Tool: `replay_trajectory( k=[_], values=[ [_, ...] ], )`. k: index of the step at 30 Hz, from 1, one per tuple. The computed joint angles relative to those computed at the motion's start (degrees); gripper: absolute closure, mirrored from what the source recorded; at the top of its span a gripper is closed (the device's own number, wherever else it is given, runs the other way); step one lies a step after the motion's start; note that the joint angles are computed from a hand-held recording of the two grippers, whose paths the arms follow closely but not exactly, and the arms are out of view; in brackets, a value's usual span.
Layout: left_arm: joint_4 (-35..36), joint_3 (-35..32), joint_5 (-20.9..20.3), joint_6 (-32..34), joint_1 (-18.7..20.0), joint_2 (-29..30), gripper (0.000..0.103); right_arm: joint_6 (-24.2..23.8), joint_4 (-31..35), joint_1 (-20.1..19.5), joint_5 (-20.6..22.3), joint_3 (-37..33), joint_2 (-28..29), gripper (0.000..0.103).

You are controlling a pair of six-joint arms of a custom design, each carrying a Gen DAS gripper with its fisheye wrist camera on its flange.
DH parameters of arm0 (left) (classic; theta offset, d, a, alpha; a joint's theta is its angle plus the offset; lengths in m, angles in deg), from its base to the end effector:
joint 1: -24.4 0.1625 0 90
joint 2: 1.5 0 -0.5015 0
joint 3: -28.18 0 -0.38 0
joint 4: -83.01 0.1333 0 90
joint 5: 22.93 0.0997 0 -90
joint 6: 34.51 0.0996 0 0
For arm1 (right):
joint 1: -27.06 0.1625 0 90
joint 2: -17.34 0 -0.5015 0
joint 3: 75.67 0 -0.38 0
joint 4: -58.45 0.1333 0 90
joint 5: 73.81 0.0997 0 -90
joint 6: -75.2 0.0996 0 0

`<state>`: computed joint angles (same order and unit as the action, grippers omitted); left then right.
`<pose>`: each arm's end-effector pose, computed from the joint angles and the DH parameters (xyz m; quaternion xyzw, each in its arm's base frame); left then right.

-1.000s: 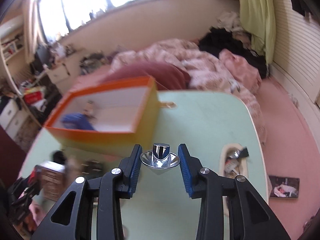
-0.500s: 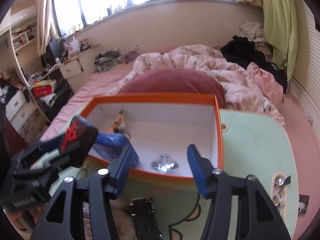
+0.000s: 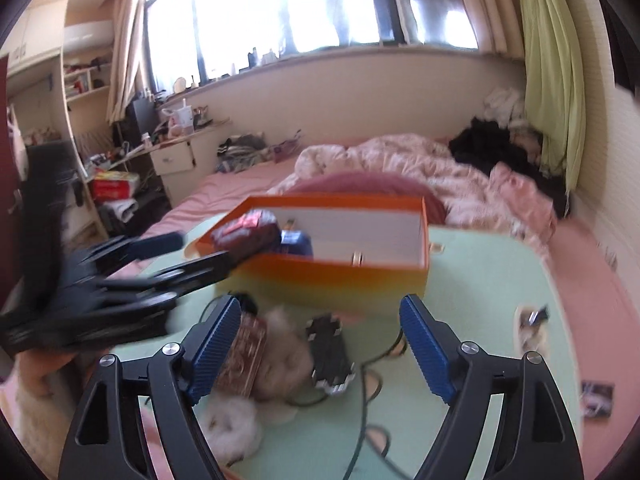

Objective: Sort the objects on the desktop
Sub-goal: 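Drop the red tile into the box with the left gripper while the right gripper drops the spinning top in, then withdraw both open grippers from the box toward the remaining items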

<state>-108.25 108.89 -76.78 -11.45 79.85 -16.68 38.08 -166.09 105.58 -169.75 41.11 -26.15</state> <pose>-0.2781 -0.7425 -0.0591 0.3526 0.8387 -0.3197 0.2646 -0.0005 -0.6202 0.1835 0.1649 -0.8438 0.4453 0.2500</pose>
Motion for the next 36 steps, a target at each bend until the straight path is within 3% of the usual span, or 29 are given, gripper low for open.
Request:
replay_trajectory(
  k=[1,3,7,10,14,16,17,18,21,23,29,31,33,36],
  values=[
    [2.4,-3.0,1.4,-0.5,0.3,1.2,0.041,0.9,0.1,-0.3,0.5,0.2,-0.1,0.021],
    [4.1,-6.6,1.4,-3.3,1.2,2.2,0.061,2.0,-0.7,-0.8,0.4,0.4,-0.1,0.021],
    [-0.8,-1.2,-8.4,-4.9,2.4,-1.0,0.062,2.3,-1.6,-1.9,1.4,2.0,-0.3,0.021],
    [-6.6,5.7,-9.7,-3.5,2.0,-3.4,0.062,1.5,-3.0,-2.5,0.5,3.3,0.4,0.021],
    [-6.2,13.1,-12.0,-6.6,2.7,-7.1,0.061,1.7,-3.9,-3.6,-0.7,5.6,0.8,0.021],
    [-4.7,15.8,-11.8,-8.2,3.0,-8.1,0.044,1.7,-4.3,-4.2,-1.6,6.3,1.0,0.020],
    [-4.8,17.0,-10.9,-8.8,3.0,-8.1,0.029,1.6,-4.6,-4.4,-2.8,6.4,1.5,0.018],
    [-5.8,18.0,-9.7,-8.6,3.1,-7.8,0.024,1.4,-4.7,-4.4,-4.5,5.9,2.2,0.012],
    [-7.3,17.7,-1.9,-5.8,2.6,-4.8,0.024,-5.4,-14.9,-3.2,-11.7,2.6,7.9,0.001],
    [-12.6,16.8,0.4,-0.3,2.7,-2.1,0.015,-5.4,-15.9,-3.5,-11.4,2.7,8.2,0.000],
    [-17.3,16.6,-1.5,0.1,4.0,-0.8,0.011,-5.8,-17.1,-4.1,-10.3,3.2,8.4,0.000],
    [-17.5,16.5,-1.7,0.2,4.1,-0.8,0.010,-5.9,-17.5,-4.1,-10.2,3.4,8.4,0.000],
    [-16.6,16.2,-1.9,0.3,4.2,-0.9,0.000,-5.9,-17.3,-4.2,-10.1,3.3,8.5,0.000],
    [-16.3,16.6,-1.8,0.1,4.0,-1.4,0.000,-6.1,-17.9,-4.3,-9.7,3.6,8.6,0.000]
  ],
)
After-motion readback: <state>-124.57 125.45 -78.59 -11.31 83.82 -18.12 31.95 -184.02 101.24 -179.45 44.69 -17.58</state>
